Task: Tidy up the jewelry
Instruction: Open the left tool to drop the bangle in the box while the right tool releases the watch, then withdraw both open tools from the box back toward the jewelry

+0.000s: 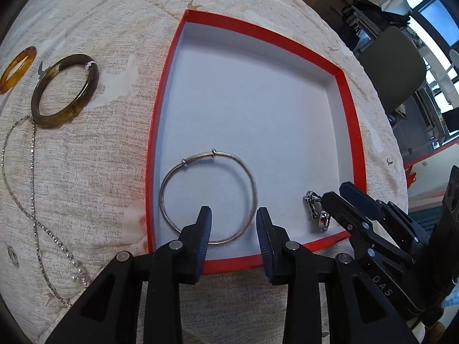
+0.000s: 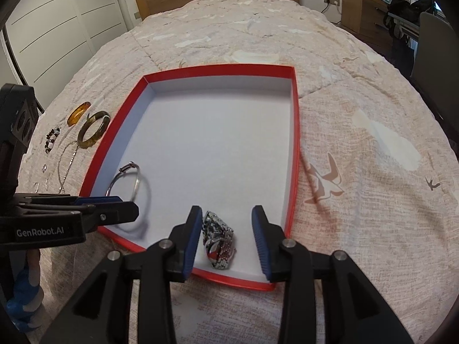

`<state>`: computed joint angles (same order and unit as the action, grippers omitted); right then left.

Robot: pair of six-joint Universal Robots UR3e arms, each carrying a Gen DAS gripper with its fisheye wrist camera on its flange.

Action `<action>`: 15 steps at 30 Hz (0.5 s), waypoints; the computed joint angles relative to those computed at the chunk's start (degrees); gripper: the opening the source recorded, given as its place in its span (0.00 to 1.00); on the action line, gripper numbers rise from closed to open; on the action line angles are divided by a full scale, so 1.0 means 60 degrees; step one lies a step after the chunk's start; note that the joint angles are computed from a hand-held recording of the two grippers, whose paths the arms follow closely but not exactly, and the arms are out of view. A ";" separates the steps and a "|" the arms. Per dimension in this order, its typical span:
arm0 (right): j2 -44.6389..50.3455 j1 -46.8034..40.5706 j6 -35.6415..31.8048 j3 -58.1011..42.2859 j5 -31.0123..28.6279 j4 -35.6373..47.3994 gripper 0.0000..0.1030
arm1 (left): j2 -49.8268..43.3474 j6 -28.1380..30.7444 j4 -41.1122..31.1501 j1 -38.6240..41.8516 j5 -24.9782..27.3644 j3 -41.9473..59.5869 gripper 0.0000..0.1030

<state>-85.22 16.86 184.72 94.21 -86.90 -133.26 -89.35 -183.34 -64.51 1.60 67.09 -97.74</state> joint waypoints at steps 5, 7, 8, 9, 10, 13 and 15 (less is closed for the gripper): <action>-0.0641 0.0031 0.0148 -0.0085 -0.0264 0.0403 0.41 | 0.0307 0.0133 0.0446 0.0174 -0.0251 -0.0301 0.45; -0.1013 0.0021 0.0212 -0.0120 -0.0386 0.0621 0.41 | 0.0382 0.0183 0.0641 0.0197 -0.0401 -0.0303 0.52; -0.1207 0.0031 0.0242 -0.0139 -0.0480 0.0738 0.41 | 0.0446 0.0248 0.0769 0.0222 -0.0470 -0.0336 0.53; -0.1387 0.0037 0.0274 -0.0155 -0.0565 0.0850 0.41 | 0.0515 0.0349 0.0757 0.0269 -0.0619 -0.0299 0.53; -0.1591 0.0052 0.0334 -0.0155 -0.0654 0.0970 0.41 | 0.0545 0.0393 0.0692 0.0281 -0.0722 -0.0204 0.53; -0.2077 0.0161 0.0549 -0.0211 -0.0904 0.1328 0.41 | 0.0974 0.0623 0.0541 0.0408 -0.1076 -0.0117 0.53; -0.2326 0.0291 0.0732 -0.0278 -0.1088 0.1536 0.41 | 0.1476 0.0870 0.0226 0.0542 -0.1253 -0.0082 0.53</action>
<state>-99.18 18.61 189.11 92.54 -93.43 -124.04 -80.49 -178.12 -63.15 4.86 59.58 -98.23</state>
